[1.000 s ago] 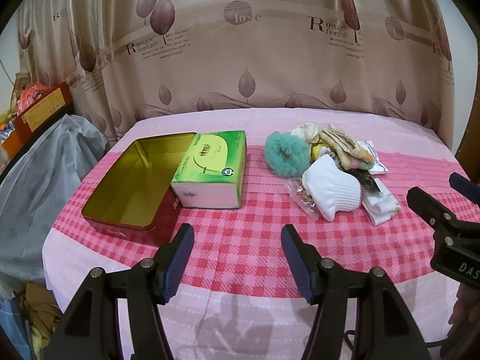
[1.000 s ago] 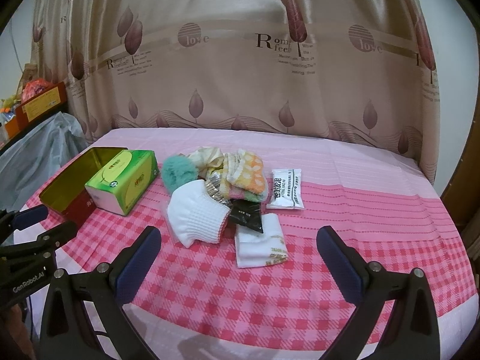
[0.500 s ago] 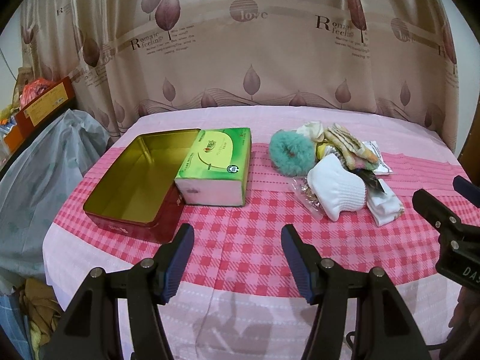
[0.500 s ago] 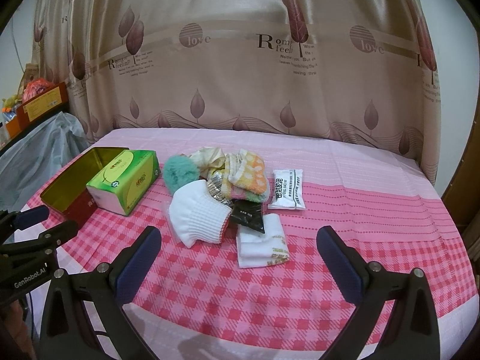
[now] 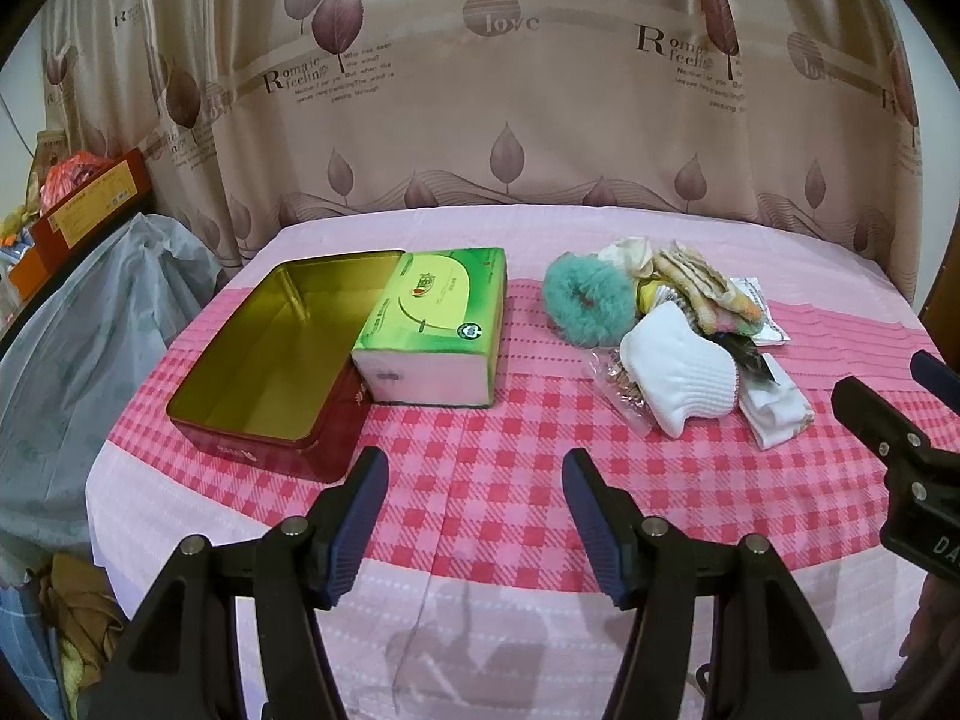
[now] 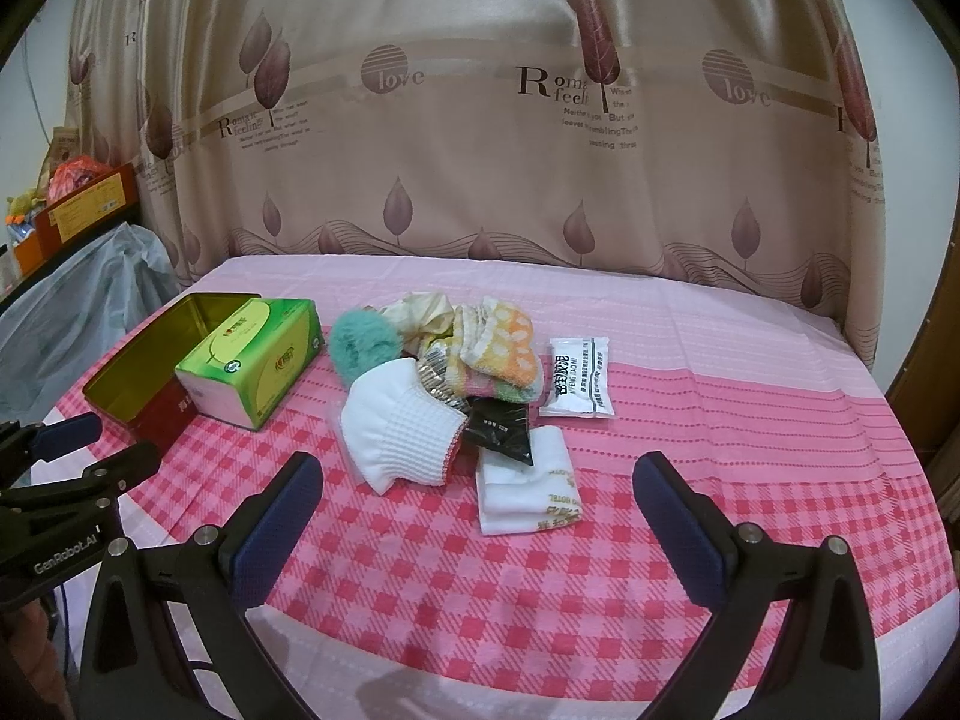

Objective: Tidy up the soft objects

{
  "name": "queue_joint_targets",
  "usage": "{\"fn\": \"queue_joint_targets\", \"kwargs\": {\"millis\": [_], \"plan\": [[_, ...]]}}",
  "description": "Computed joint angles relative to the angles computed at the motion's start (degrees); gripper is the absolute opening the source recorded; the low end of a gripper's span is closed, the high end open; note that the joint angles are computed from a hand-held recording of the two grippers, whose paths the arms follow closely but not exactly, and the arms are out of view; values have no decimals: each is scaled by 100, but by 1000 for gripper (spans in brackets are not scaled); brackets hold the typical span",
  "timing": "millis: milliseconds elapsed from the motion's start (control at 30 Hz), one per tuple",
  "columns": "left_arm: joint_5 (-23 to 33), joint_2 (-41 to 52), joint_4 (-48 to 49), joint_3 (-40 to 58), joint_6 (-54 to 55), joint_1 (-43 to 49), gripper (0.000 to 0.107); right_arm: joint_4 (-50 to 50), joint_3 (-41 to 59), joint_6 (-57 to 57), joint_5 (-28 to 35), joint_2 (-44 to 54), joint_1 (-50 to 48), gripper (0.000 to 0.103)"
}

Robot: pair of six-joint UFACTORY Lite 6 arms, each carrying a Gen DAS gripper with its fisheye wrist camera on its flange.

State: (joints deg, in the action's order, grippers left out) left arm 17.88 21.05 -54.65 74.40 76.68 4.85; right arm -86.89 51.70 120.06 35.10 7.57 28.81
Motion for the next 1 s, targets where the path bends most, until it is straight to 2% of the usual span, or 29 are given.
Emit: {"fn": "queue_joint_targets", "kwargs": {"millis": [267, 500, 700, 867, 1000], "plan": [[37, 35, 2, 8, 22, 35, 62, 0, -1, 16, 10, 19, 20, 103], [84, 227, 374, 217, -394, 8, 62, -151, -2, 144, -137, 172, -82, 101], [111, 528, 722, 548, -796, 17, 62, -184, 32, 38, -460, 374, -426, 93], [104, 859, 1021, 910, -1129, 26, 62, -219, 121, -67, -708, 662, -764, 93], [123, 1151, 1307, 1228, -1424, 1, 62, -498, 192, 107, -1170, 935, -1147, 93]]}}
